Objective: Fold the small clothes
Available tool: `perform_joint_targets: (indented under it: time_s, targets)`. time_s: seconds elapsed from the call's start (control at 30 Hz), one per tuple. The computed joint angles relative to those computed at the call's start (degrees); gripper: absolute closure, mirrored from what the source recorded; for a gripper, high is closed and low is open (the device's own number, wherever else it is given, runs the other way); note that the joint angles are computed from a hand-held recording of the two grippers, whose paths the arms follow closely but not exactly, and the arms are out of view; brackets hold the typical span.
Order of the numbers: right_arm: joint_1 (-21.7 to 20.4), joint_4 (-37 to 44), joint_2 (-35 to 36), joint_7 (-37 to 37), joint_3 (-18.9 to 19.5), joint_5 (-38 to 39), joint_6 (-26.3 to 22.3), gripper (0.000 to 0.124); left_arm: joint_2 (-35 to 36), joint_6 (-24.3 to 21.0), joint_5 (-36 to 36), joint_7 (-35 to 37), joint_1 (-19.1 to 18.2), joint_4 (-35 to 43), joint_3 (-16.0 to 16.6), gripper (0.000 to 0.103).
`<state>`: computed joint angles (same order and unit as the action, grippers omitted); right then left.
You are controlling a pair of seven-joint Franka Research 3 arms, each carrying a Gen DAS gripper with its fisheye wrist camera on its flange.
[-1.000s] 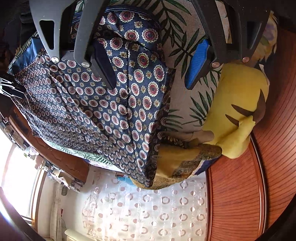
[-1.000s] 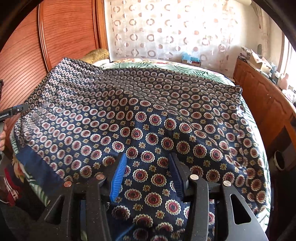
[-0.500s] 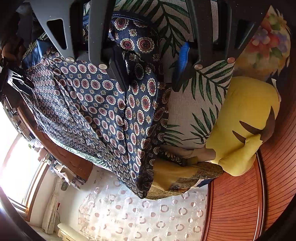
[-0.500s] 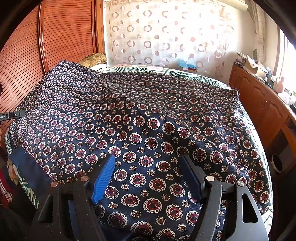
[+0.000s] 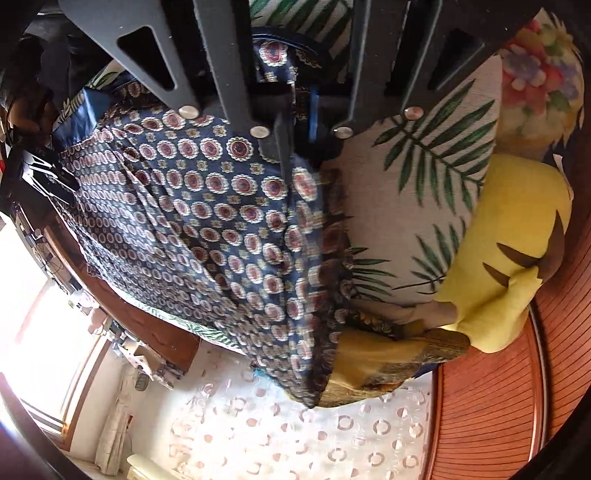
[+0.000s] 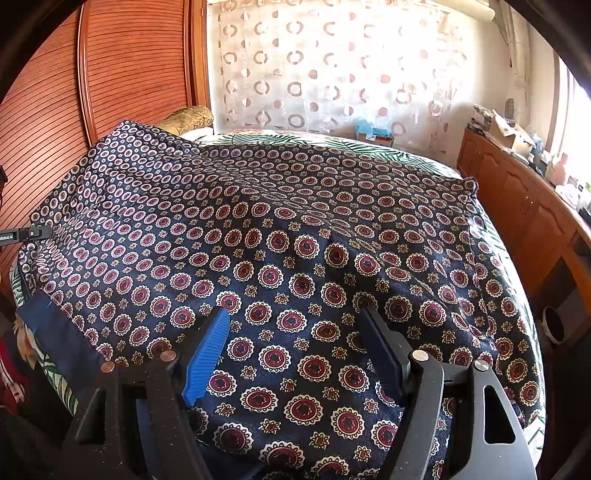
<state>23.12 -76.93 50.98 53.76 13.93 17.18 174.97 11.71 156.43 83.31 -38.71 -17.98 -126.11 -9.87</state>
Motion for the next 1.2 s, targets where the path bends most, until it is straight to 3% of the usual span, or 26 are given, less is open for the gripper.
perform_joint_targets:
  time_s: [0.07,0.2,0.33,0.6,0.7,0.73,0.83,1.0,1.1,1.13,1.2]
  targets:
    - [0.0,0.0,0.0,0.0,0.0,0.1,0.0,0.049,0.0,0.9,3.3,-2.4,-0.4,1.3,-0.1,0.099]
    - [0.0,0.2,-0.3,0.5,-0.3,0.3,-1.1,0.05,0.6,-1.1,6.0,-0.1,-2.1,6.6,-1.0,0.099]
    - [-4.8,-0.7,-1.1,-2.9,5.1,2.9,-2.4,0.05,2.9,-0.9,8.0,4.6,-3.3,14.1,-1.3,0.099]
    - [-8.8,-6.3,-5.4,-6.0,6.8,6.5,2.4,0.05,12.4,6.2,6.0,15.5,-5.4,31.6,1.0,0.099]
    - [-10.3,-8.5,-6.8,-6.6,7.7,6.9,4.9,0.05,16.2,9.0,1.2,23.3,-6.0,37.5,1.8,0.099]
    - [-11.1,-9.3,-7.1,-6.8,8.3,7.0,5.6,0.05,18.4,10.2,-3.5,29.2,-6.8,40.7,2.4,0.099]
    - [-13.3,-11.6,-8.2,-6.8,10.1,7.0,8.3,0.05,22.6,11.3,-10.0,39.7,-5.6,46.7,-0.5,0.099]
    - [-18.0,-15.7,-10.0,-5.5,13.7,5.2,11.9,0.05,30.7,9.7,-23.0,60.2,-5.2,58.4,-6.3,0.099]
    - [-21.1,-18.7,-11.1,-3.9,16.2,3.4,14.0,0.05,35.7,4.9,-29.9,71.5,-6.0,65.9,-9.5,0.099]
    - [-21.3,-19.2,-11.3,-3.2,16.2,2.8,14.4,0.05,37.1,2.5,-32.2,75.2,-6.2,68.1,-10.6,0.097]
    - [-21.9,-20.3,-11.9,-1.7,16.3,1.7,15.1,0.05,37.9,2.3,-35.2,79.2,-6.0,68.3,-11.5,0.081]
